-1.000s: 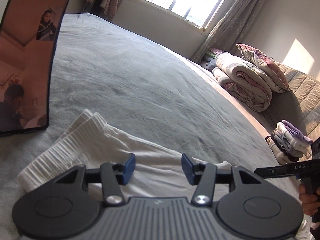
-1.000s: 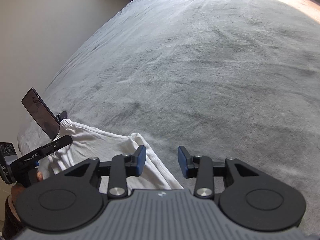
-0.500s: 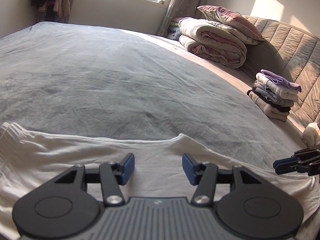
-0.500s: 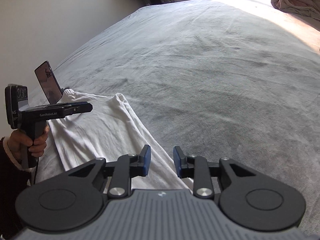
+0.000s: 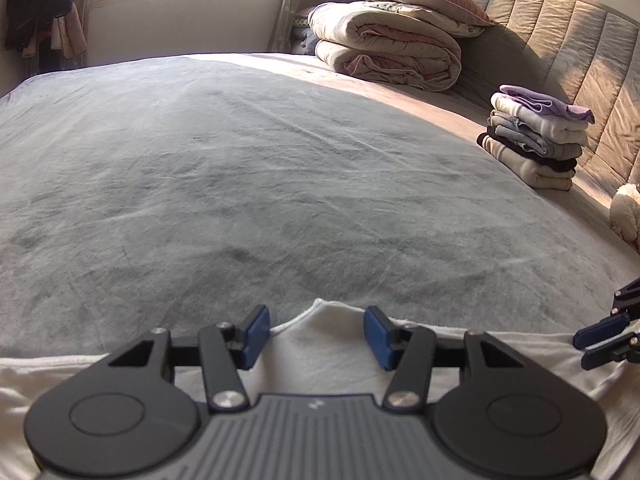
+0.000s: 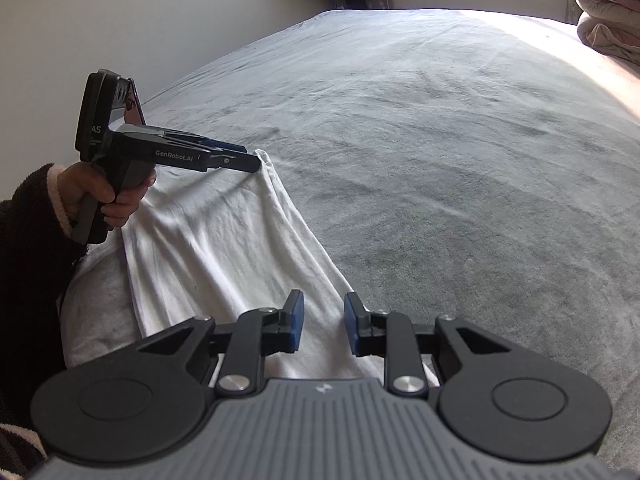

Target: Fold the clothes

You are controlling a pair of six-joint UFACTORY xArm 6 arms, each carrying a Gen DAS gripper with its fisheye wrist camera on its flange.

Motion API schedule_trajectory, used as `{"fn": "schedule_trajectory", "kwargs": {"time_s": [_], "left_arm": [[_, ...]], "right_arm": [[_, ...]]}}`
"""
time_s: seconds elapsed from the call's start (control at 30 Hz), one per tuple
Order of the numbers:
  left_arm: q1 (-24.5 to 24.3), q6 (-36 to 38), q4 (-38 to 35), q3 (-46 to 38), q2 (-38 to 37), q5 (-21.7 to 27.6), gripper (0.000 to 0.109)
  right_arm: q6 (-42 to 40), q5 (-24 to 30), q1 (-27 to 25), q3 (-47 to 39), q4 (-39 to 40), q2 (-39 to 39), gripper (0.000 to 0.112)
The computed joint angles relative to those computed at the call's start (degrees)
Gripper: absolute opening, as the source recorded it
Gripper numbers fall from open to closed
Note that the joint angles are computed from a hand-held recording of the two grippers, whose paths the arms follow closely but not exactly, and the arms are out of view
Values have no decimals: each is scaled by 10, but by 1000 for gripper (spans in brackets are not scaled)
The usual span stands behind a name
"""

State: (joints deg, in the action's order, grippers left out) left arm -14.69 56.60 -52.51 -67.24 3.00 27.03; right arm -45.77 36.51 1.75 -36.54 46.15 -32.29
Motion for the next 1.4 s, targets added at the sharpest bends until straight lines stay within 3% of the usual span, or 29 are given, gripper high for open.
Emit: {"fn": "schedule_trajectory", "kwargs": {"time_s": [0.13,0.2,0.27,0.43,0.6,0.67,0.7,0.87,0.93,1.0,1.1,1.27,1.4], "left_arm": [[8,39,-54,-6,9,9,48],[13,44,-64,-8,10,16,38],[19,55,-81,-8,11,26,25],[18,66,-89,-8,11,29,20],[30,49,-104,-19,13,48,27],[39,43,-102,-25,16,68,55],[45,42,-100,-30,18,84,58],[49,56,-99,-37,24,111,61],[46,66,-104,-38,26,116,61],[38,78,-102,-36,26,108,58],[32,92,-106,-31,26,97,45],[39,76,-115,-34,31,100,14],[40,70,-116,-35,32,102,13]], "right_arm": [[-1,-20,6,11,-12,-1,17],[1,-34,11,18,-15,-5,15],[6,-55,20,29,-27,-12,6],[28,-107,49,48,-72,-25,1],[36,-137,57,60,-75,-38,0],[35,-133,55,59,-69,-40,0],[36,-136,56,60,-69,-40,0],[44,-115,50,52,-73,-30,5],[47,-109,47,50,-70,-30,14],[48,-105,43,49,-67,-29,14],[51,-100,42,46,-67,-26,14],[44,-96,48,35,-53,-12,16],[37,-95,55,23,-36,5,24]]}}
